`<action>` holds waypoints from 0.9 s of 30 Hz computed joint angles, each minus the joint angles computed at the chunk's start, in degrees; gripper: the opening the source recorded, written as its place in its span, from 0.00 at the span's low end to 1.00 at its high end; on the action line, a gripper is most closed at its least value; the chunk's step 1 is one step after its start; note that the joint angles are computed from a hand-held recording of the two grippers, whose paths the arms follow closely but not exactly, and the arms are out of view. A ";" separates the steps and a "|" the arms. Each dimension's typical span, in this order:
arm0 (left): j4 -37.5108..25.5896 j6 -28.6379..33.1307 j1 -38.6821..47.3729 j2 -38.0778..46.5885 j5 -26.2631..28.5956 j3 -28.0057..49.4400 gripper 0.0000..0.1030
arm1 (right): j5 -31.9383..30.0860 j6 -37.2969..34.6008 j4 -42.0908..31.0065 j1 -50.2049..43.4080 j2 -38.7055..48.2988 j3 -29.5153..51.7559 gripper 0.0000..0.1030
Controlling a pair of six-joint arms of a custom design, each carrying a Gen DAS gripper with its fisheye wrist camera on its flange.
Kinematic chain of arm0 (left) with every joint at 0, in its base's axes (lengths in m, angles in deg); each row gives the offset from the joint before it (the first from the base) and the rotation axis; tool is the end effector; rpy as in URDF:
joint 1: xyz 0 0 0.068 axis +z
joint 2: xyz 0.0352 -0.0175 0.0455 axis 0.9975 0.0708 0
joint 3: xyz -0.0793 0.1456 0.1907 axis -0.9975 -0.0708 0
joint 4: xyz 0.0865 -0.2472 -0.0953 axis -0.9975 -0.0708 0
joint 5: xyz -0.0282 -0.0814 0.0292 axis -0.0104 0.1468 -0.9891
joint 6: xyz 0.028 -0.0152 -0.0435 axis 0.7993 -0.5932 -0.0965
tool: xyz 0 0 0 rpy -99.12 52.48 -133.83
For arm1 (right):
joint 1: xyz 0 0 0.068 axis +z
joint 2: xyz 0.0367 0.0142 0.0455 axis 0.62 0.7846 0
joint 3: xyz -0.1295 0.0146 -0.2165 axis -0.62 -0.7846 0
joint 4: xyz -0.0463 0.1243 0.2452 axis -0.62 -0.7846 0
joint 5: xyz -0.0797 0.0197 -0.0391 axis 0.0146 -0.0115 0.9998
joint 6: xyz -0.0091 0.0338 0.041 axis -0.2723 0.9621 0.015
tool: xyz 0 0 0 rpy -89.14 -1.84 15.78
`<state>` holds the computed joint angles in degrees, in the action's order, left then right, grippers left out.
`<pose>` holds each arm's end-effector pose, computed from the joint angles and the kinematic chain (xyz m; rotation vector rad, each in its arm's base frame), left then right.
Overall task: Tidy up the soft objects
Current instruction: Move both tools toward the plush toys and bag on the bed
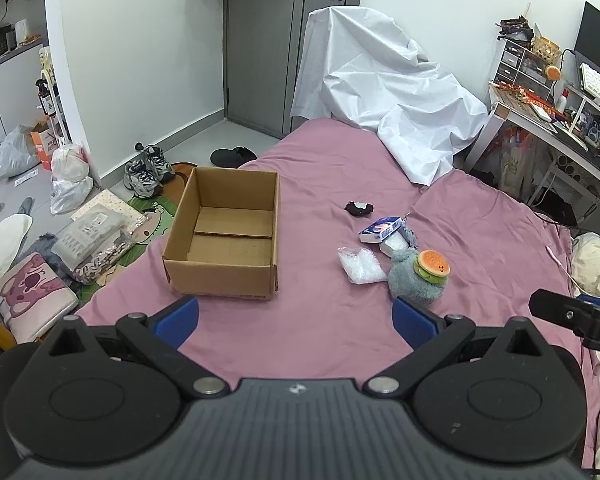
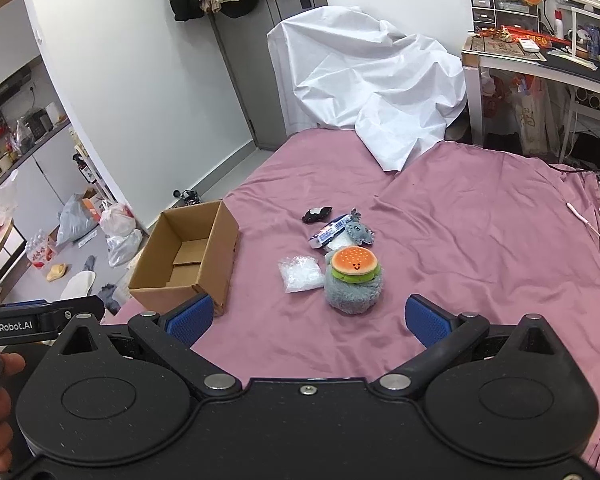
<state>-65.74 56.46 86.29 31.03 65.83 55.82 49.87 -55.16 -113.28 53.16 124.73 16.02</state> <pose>0.3288 -0.0083 0.2920 0.3913 2.3673 -0.2489 0.2468 0.0564 0.2824 0.4708 2.2501 0.1411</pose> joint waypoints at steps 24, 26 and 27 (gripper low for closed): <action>0.44 0.27 0.65 -0.09 -0.24 -0.19 0.99 | 0.22 -0.59 -1.29 0.92 1.84 1.98 1.00; 0.27 0.13 0.78 0.18 0.00 0.09 0.99 | -0.12 -0.78 -1.39 0.78 1.68 1.99 1.00; 0.35 0.10 0.87 0.20 0.13 0.09 0.99 | -0.31 -0.92 -1.42 0.64 1.80 2.25 1.00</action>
